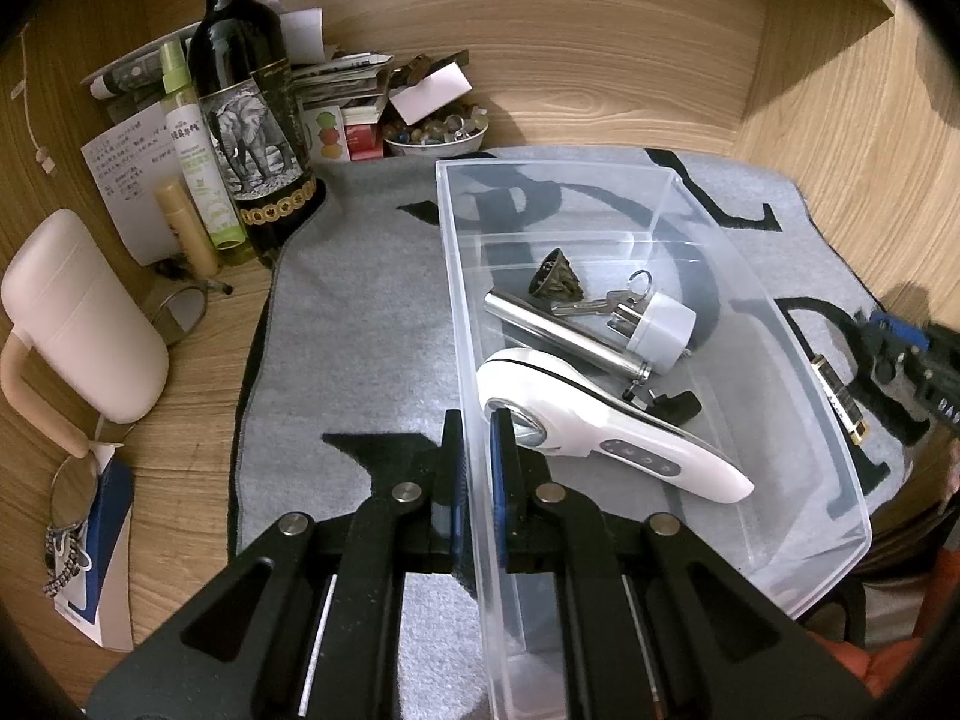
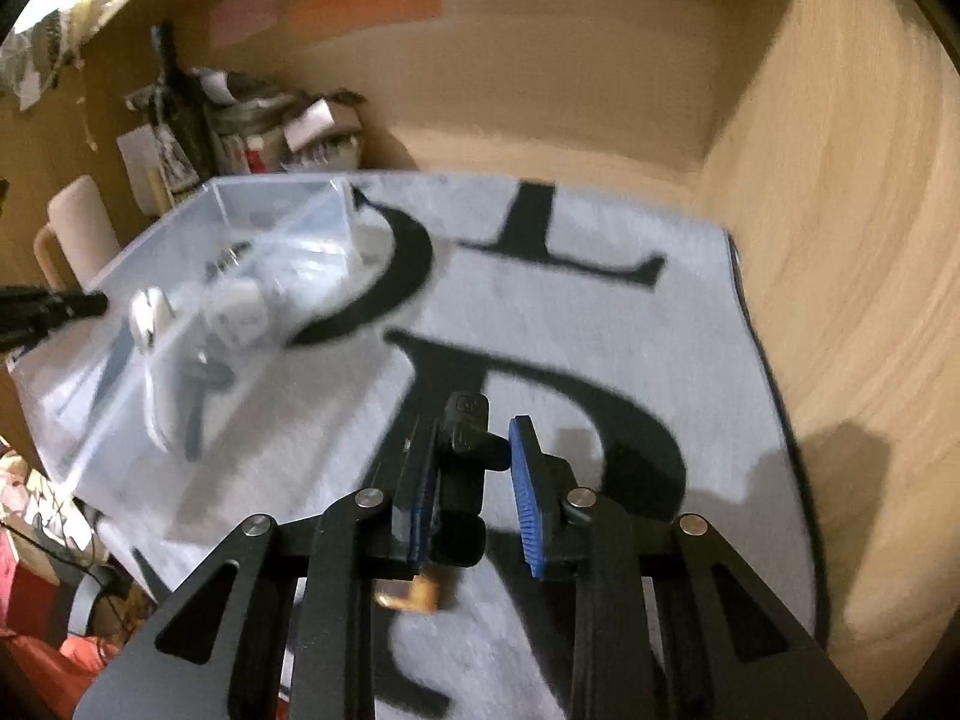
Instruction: Organize rigid objects
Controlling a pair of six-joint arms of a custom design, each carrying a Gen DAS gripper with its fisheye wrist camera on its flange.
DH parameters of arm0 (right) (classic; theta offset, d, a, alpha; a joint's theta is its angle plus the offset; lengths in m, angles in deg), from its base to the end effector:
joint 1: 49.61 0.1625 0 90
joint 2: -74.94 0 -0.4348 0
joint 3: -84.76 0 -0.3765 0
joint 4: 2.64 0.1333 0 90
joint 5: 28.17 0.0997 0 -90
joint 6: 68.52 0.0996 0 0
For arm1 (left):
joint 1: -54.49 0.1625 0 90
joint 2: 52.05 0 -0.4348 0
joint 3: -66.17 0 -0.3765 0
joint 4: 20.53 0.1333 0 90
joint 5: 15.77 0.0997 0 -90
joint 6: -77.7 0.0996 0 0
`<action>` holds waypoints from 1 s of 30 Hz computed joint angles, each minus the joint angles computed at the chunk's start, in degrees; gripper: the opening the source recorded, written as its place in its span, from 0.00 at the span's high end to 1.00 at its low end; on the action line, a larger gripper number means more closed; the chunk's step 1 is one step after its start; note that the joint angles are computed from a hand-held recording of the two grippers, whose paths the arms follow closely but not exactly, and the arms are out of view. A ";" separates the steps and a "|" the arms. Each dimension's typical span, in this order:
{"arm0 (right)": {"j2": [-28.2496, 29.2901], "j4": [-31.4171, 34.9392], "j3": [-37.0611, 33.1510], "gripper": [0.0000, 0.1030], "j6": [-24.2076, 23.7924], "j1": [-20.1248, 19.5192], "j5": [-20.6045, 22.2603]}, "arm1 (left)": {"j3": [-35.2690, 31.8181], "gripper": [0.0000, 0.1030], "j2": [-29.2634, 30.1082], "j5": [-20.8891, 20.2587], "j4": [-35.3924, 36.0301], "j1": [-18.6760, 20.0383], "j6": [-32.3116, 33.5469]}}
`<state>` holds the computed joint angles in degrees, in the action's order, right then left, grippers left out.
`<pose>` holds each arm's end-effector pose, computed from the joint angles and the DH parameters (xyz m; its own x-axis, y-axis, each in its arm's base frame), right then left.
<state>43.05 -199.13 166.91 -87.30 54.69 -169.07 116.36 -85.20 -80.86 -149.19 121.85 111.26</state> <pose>0.2315 -0.6814 0.1507 -0.6853 0.2710 0.6760 -0.3780 0.6611 -0.6481 -0.1654 -0.8519 0.2427 -0.5495 0.6459 -0.5300 0.7940 0.6012 -0.0906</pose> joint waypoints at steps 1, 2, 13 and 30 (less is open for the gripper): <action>0.33 -0.29 -0.75 0.79 -0.95 0.22 0.16 | 0.00 0.93 0.01 -0.04 0.03 -0.01 -0.12; 0.70 -0.63 -1.63 0.79 -2.14 0.49 0.57 | 0.02 0.93 0.00 -0.06 0.04 -0.02 -0.17; 6.65 1.59 -14.02 0.79 -11.49 3.11 7.69 | 0.91 0.93 -0.39 0.02 -0.55 -0.22 -0.11; 15.01 25.32 -30.39 0.79 -7.27 2.16 11.60 | 1.78 0.93 -0.61 -0.85 -1.71 -0.16 0.84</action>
<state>58.06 -173.81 136.51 -94.56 56.85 -157.47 118.14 -85.81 -81.71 -150.90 121.69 112.11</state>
